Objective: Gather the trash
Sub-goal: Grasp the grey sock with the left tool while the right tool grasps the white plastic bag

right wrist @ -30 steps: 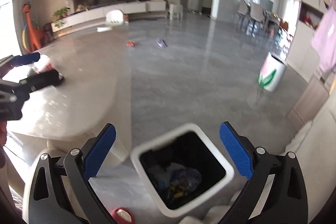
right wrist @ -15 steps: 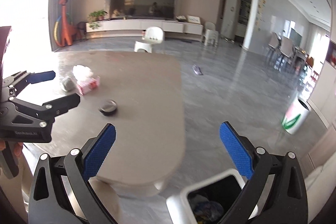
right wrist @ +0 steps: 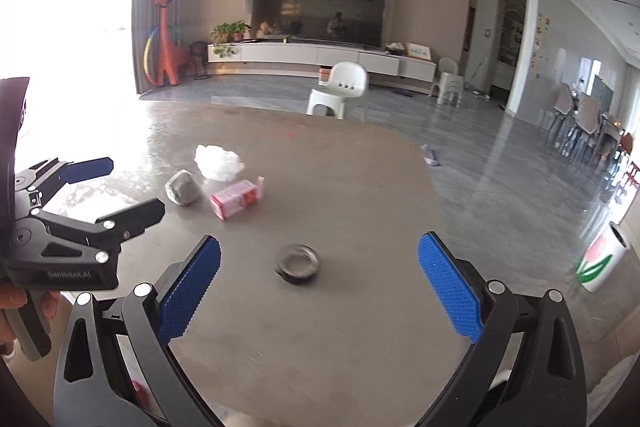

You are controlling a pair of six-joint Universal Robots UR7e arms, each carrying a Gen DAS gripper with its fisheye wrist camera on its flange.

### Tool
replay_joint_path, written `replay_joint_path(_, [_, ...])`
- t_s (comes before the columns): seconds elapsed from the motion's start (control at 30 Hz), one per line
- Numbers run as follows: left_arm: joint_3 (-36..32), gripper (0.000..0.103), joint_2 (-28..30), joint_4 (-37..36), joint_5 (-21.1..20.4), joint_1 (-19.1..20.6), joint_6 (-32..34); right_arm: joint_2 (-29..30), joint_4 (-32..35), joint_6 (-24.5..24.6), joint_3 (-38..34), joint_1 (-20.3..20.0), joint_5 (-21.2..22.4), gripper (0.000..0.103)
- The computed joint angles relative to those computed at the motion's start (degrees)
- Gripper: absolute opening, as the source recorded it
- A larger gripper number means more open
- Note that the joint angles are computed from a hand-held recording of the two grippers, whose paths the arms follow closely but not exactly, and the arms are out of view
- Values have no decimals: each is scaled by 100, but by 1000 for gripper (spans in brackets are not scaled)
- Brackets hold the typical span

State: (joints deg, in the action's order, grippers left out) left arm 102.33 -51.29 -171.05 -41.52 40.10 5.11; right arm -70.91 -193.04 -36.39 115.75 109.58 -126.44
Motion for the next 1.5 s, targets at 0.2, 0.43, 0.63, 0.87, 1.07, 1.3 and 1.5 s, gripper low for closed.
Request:
replay_joint_path(0.2, [-215, 98, 39, -158, -135, 351, 317, 585, -3, 0, -476, 47, 22, 98])
replay_joint_path(0.43, [-504, 98, 186, -171, -302, 762, 515, 1113, 32, -77, -1001, -38, 97, 98])
replay_joint_path(0.63, [-800, 98, 335, 210, -384, 1055, 399, 1554, 194, 17, -1365, -180, 135, 98])
replay_joint_path(0.87, [-1252, 98, 682, 380, -239, 1314, 425, 1926, 303, -79, -1692, -212, 91, 98])
replay_joint_path(1.07, [-1606, 98, 838, 889, -389, 1493, 93, 2088, 301, -268, -1880, -212, 87, 98])
replay_joint_path(1.3, [-1969, 36, 849, 1895, -881, 1675, -335, 2201, 393, -295, -2072, -196, 77, 98])
replay_joint_path(1.5, [-1598, 27, 612, 1224, -738, 1572, -116, 2396, 662, -323, -2418, -130, 224, 98])
